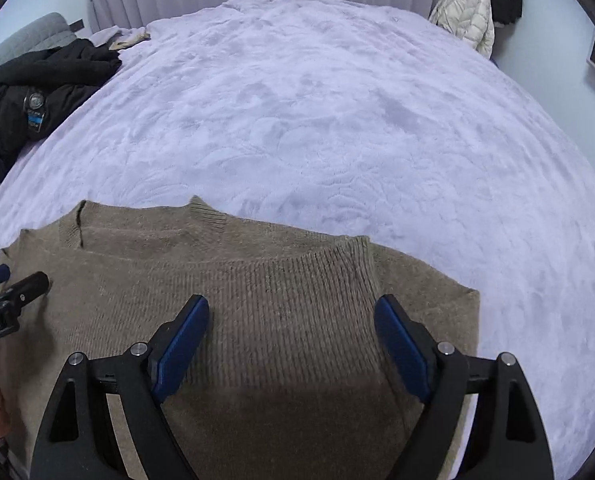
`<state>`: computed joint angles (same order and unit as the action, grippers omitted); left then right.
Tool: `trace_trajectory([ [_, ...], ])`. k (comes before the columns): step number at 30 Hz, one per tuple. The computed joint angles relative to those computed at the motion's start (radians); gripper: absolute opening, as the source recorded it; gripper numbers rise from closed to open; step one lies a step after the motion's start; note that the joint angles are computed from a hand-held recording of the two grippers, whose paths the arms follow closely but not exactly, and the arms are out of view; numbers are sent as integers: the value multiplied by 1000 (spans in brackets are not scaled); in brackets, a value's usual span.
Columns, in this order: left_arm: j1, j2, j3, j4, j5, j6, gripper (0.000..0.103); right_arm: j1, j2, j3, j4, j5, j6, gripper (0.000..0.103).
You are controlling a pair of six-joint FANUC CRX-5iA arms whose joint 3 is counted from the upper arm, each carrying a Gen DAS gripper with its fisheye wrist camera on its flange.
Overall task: Fold small clothes
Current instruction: 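Move the left tool to the sweater's side edge and grasp it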
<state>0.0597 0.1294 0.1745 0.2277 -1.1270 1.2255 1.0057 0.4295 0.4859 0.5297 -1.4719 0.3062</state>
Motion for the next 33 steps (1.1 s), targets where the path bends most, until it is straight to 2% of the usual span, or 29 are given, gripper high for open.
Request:
trace_trajectory([
  [4, 25, -76, -91, 59, 27, -64, 103, 73, 14, 23, 35, 1, 35, 88],
  [9, 18, -73, -87, -16, -11, -32, 103, 104, 64, 69, -13, -27, 66, 88],
  [11, 34, -79, -110, -10, -27, -28, 103, 119, 51, 31, 1, -18, 40, 88],
  [16, 77, -168, -221, 38, 5, -101, 103, 154, -18, -61, 6, -5, -38, 88],
  [20, 115, -224, -283, 75, -6, -160, 103, 206, -55, -136, 57, -17, -82, 89],
  [25, 231, -301, -352, 165, -5, -298, 103, 263, -75, -171, 57, -58, -107, 91],
  [27, 271, -278, -335, 172, -7, -303, 103, 279, -84, -182, 51, -63, -104, 91],
  [29, 311, -202, -281, 189, -79, -257, 103, 288, -103, -194, 43, -55, -119, 91],
  [31, 325, -135, -235, 196, -128, -184, 103, 290, -116, -200, 39, -46, -142, 91],
  [33, 314, -100, -216, 217, -131, -172, 103, 287, -122, -204, 40, -32, -163, 91],
])
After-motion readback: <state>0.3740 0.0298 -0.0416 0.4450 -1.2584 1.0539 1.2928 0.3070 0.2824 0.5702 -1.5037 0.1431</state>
